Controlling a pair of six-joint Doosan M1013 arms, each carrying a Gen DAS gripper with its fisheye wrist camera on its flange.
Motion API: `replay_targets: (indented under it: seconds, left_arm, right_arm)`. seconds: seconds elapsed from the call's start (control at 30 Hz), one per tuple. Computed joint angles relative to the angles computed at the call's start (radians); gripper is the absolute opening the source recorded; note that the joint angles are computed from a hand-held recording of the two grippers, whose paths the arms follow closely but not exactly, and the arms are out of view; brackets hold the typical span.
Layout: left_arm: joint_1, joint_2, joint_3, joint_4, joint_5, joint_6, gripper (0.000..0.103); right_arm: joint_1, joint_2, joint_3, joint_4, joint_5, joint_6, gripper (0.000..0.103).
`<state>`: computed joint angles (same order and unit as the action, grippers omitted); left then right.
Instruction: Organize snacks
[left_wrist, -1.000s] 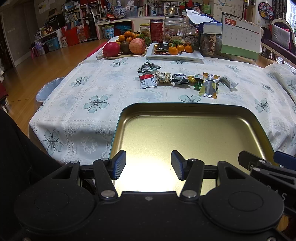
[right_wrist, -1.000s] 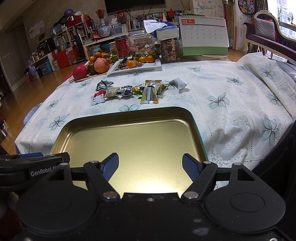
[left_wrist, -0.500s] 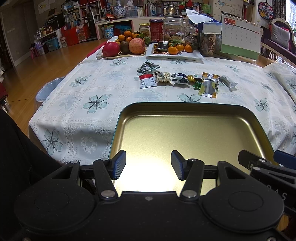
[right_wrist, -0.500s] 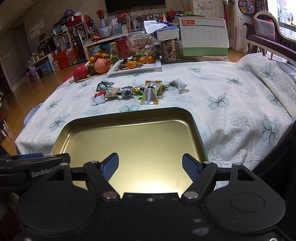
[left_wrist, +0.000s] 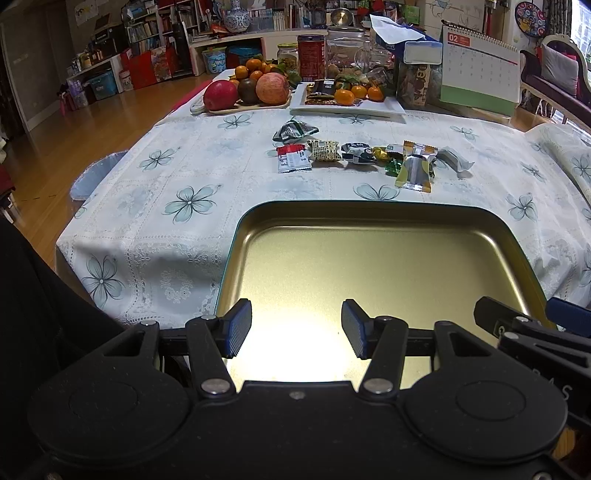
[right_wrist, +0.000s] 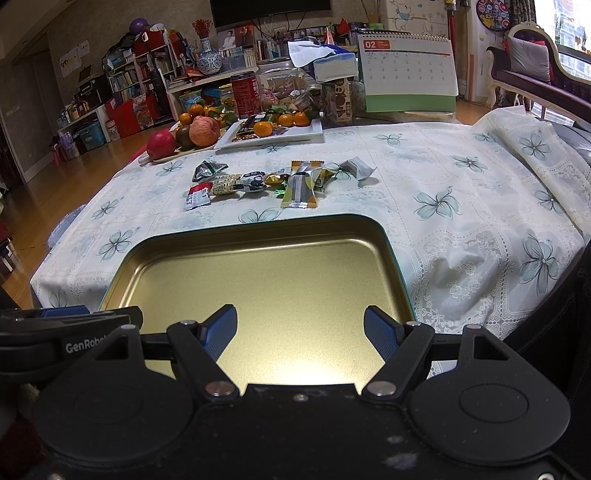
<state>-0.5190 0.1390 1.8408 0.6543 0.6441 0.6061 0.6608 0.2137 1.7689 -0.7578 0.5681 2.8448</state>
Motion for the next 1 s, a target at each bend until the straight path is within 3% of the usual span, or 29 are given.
replay_targets:
  seconds: [0.37,0.6,0.87,1.0]
  left_arm:
    - [0.006,0.005,-0.023,-0.102,0.046,0.099,0.059]
    - [0.026,0.024,-0.063,-0.261,0.125,0.229,0.059]
    - [0.045,0.058,-0.122,-0.364,0.23,0.323,0.059]
    - [0.062,0.078,-0.16,-0.421,0.277,0.386,0.059]
  right_arm:
    - [-0.002,-0.002,-0.003,0.038,0.001,-0.037,0.079]
    - [-0.024,-0.002,-0.017,0.198,-0.003,-0.156,0.079]
    - [-0.056,0.043,-0.101,0.481,0.129,-0.428,0.079]
    - [-0.07,0.074,-0.166,0.545,0.22,-0.535,0.079]
